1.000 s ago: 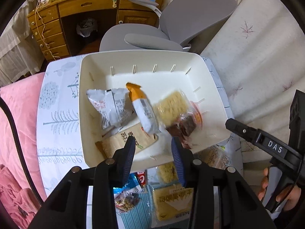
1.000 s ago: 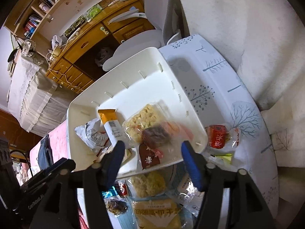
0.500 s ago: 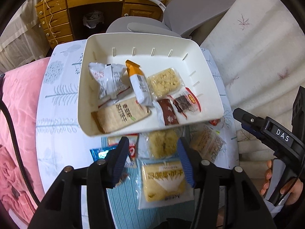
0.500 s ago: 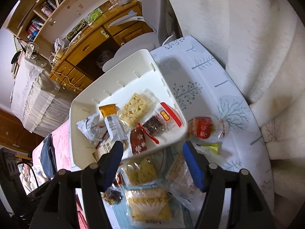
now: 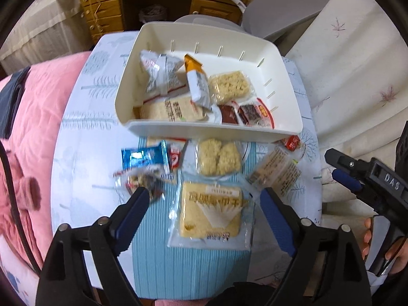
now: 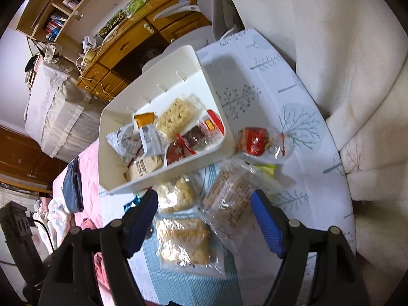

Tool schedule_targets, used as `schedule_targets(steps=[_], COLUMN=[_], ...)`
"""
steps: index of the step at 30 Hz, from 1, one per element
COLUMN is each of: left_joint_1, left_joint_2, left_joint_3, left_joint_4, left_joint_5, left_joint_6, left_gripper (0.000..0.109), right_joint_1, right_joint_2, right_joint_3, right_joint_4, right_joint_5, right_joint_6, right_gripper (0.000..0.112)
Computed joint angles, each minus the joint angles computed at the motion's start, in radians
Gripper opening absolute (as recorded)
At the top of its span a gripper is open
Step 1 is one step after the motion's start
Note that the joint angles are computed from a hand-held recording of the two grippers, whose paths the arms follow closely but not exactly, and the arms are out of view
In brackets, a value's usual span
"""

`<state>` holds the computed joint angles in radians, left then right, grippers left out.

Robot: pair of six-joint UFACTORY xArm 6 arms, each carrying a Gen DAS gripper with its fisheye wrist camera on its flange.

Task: Organize snacks
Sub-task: 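Grasp the white printed pouch with right tool while left reaches the bread pack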

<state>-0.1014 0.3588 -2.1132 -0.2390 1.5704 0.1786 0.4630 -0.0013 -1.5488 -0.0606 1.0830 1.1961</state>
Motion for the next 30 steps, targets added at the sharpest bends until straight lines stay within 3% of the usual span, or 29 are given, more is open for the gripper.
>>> schedule_targets(steps=[6, 16, 22, 30], left_joint_1=[-0.015, -0.048, -0.071, -0.098], left_joint_2=[-0.103, -0.169, -0.145, -0.067], left_joint_3=[0.185, 0.384, 0.427, 0.394], left_joint_4=[0.028, 0.060, 0.080, 0.110], left_joint_5=[-0.050, -0.064, -0.050, -0.011], left_joint_6=[-0.042, -0.112, -0.147, -0.188], left_gripper=[0.092, 0.096, 0.100, 0.100], right_joint_1=[-0.032, -0.093, -0.131, -0.148], right_joint_2=[-0.064, -0.094, -0.096, -0.041], right_joint_3=[0.109, 0.218, 0.297, 0.280], right_joint_4=[0.121, 0.358, 0.524, 0.553], right_joint_5=[-0.058, -0.080, -0.103, -0.099], right_joint_6=[-0.029, -0.071, -0.033, -0.011], right_gripper=[0.091, 0.093, 0.096, 0.097])
